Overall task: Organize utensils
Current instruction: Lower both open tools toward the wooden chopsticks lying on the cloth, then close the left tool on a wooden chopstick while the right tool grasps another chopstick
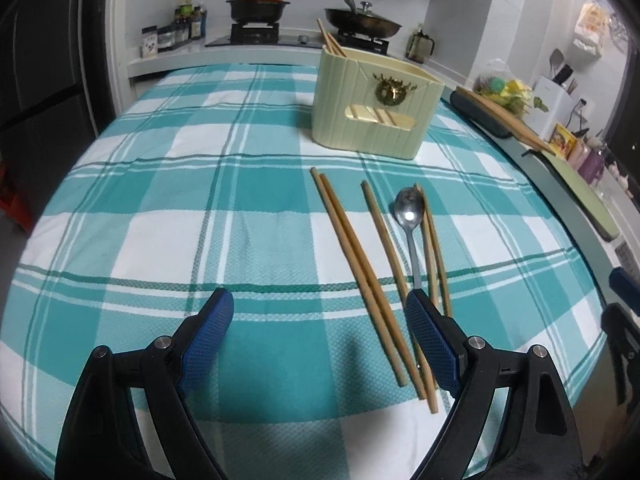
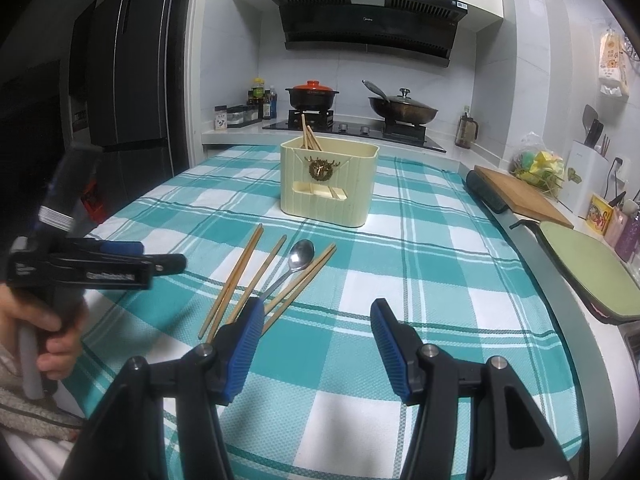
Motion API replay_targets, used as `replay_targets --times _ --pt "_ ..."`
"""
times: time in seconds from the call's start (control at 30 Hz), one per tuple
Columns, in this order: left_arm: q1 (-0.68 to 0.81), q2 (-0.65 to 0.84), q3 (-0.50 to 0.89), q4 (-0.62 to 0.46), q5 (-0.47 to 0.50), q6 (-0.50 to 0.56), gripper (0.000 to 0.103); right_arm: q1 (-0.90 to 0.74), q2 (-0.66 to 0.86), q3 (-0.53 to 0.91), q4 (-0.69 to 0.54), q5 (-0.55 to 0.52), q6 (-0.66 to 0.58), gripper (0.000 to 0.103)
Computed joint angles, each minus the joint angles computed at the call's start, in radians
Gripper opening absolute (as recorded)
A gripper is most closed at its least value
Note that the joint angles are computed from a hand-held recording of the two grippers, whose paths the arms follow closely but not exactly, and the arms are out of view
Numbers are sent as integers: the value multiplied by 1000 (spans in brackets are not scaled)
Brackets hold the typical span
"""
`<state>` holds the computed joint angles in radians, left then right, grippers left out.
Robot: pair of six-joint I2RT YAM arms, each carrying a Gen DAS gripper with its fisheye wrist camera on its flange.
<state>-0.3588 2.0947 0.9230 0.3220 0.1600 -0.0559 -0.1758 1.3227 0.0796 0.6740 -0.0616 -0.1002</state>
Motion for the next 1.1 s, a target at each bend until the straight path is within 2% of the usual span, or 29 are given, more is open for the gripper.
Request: replay_targets --times 0.17,0.4,0.73,0.8,0.87,0.93,1.1 --pt "-29 92 90 -33 -51 -17 89 -26 7 4 -4 -18 -3 56" --pt "-68 161 162 -65 -148 20 89 -63 47 15 18 -48 1 56" --pt "-73 214 246 -127 -164 17 88 -68 144 38 58 -54 -6 56" --pt "-70 224 263 -130 -159 12 85 -70 226 86 54 -73 -13 56" --pt "-68 230 280 -135 -151 13 72 -75 330 152 49 -93 -13 56" --pt "-65 233 286 -132 -138 15 64 -80 442 259 -12 -118 -2 56" --pt "-61 230 274 -112 -132 10 50 -73 665 518 -176 -205 69 37"
